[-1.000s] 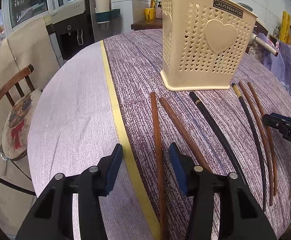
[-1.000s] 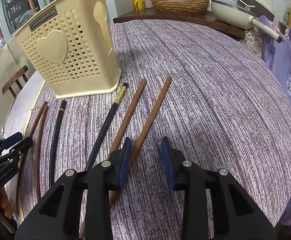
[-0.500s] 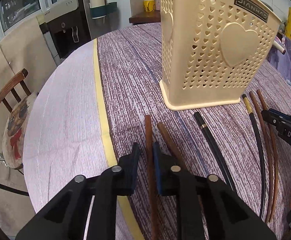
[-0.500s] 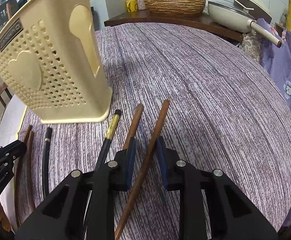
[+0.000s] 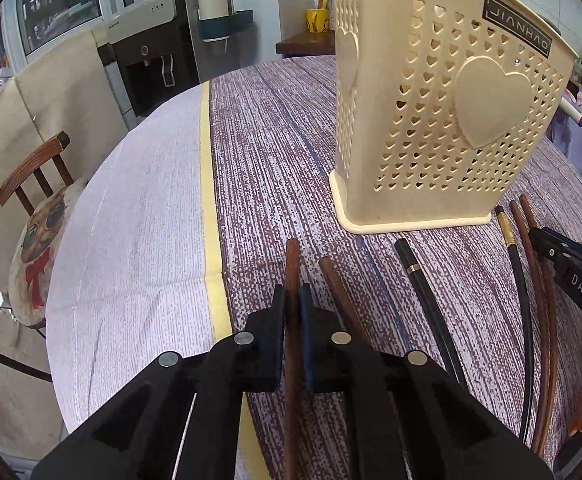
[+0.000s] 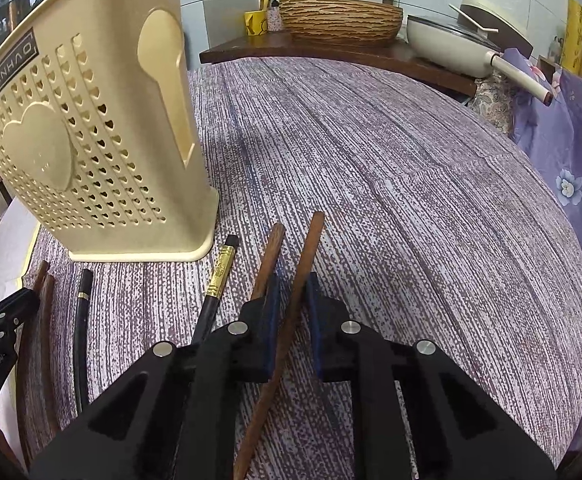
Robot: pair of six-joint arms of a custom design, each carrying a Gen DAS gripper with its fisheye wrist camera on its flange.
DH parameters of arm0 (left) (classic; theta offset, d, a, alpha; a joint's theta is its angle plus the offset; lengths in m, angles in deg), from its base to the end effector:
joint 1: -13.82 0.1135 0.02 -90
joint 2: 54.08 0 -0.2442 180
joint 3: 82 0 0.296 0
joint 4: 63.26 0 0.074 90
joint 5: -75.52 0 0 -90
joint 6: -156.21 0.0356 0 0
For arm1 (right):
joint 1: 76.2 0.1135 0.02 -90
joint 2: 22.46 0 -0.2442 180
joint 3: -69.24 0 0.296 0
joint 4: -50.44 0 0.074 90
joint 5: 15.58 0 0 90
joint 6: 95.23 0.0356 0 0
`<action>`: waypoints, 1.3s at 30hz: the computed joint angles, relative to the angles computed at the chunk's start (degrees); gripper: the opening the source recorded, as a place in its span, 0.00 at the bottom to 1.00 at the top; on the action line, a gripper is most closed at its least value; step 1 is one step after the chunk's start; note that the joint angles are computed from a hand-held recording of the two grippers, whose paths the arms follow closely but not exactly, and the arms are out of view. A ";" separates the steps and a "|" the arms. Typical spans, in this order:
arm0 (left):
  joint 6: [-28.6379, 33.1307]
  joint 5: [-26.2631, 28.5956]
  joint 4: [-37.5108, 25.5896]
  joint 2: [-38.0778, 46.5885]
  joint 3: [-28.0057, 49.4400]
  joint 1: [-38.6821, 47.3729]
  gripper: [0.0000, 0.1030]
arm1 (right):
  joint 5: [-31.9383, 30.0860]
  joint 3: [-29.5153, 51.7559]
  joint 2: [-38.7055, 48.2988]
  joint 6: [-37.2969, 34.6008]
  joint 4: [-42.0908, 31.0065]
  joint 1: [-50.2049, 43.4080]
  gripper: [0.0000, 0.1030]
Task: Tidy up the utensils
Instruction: 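Lift both chopsticks up toward the cream holder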
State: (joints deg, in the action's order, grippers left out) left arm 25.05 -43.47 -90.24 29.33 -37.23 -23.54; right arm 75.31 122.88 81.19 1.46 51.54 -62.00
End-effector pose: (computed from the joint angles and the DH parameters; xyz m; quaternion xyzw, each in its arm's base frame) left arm 0.2224 -0.1480 0.0755 -0.0842 0.9441 0.0601 0.3131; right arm 0.3296 0.0828 0.0414 -0.0586 0.9345 0.0565 0.3464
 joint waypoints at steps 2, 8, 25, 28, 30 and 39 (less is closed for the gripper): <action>-0.16 -0.01 0.18 0.07 0.00 0.06 0.08 | -0.10 0.25 0.19 -0.15 -0.12 -0.01 0.11; -0.83 -0.28 0.70 0.39 0.05 -0.08 0.08 | -1.11 -0.02 0.12 0.13 0.13 -0.27 0.09; -0.32 0.68 2.36 -11.07 -5.25 0.53 0.08 | -16.68 -3.50 -4.28 1.83 2.14 -6.72 0.08; -0.11 0.05 1.58 -17.03 -7.26 -0.26 0.08 | -18.66 -5.83 -7.94 0.76 2.56 -7.87 0.08; 0.12 -0.52 0.94 -21.15 -8.47 -0.95 0.08 | -20.04 -7.97 -11.24 -0.34 3.02 -8.63 0.08; 0.63 -5.91 -6.74 -38.16 -10.22 -6.87 0.08 | -25.78 -17.48 -30.33 -4.50 0.91 -11.98 0.08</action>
State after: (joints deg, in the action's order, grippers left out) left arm 25.68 -49.38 -96.98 -8.83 -47.45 -30.41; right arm 49.53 105.40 50.86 -3.04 52.45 -73.98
